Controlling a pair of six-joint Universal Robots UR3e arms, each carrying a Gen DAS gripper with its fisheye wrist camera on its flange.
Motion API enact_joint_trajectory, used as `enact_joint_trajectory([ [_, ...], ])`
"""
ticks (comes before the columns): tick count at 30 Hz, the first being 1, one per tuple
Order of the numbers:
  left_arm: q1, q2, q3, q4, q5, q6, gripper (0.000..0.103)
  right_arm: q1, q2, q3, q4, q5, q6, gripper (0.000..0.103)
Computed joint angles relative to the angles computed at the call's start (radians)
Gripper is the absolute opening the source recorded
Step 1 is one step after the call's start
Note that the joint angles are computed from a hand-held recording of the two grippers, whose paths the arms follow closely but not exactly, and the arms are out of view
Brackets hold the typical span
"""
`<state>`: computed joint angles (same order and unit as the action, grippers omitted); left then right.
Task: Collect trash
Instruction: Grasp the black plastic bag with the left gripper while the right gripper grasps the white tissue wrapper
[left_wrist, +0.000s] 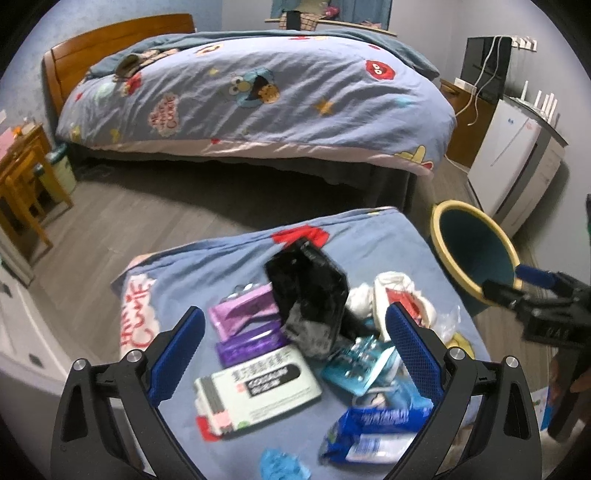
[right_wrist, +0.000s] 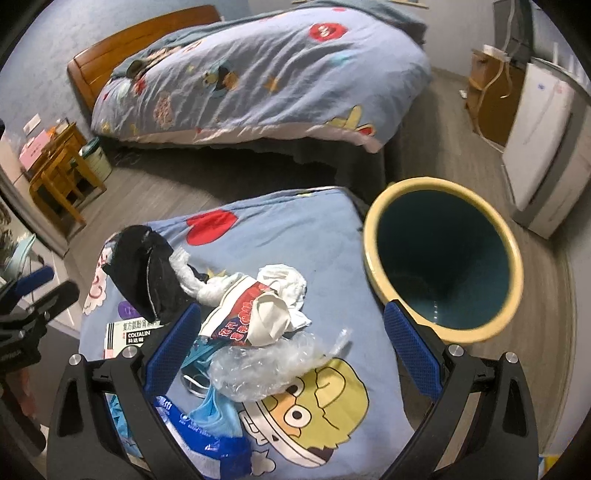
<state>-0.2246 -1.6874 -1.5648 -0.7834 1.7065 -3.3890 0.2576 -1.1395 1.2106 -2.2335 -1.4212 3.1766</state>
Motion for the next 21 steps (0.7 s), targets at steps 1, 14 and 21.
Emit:
enact_joint_trajectory([
  [1,-0.001,-0.021,0.013,0.009,-0.003,0.005,0.096,-0.01,0.019,-0.017,0.015,0.018,0.007,0.097],
  [14,0.039,-0.215,0.121,-0.01,-0.092,0.067,0.04,0.002,0.27,-0.291,0.2,0.148,-0.063,0.059],
  [21,0.041,-0.201,0.104,-0.031,-0.057,0.107,0.009,0.033,0.354,-0.435,0.335,0.071,-0.067,0.017],
])
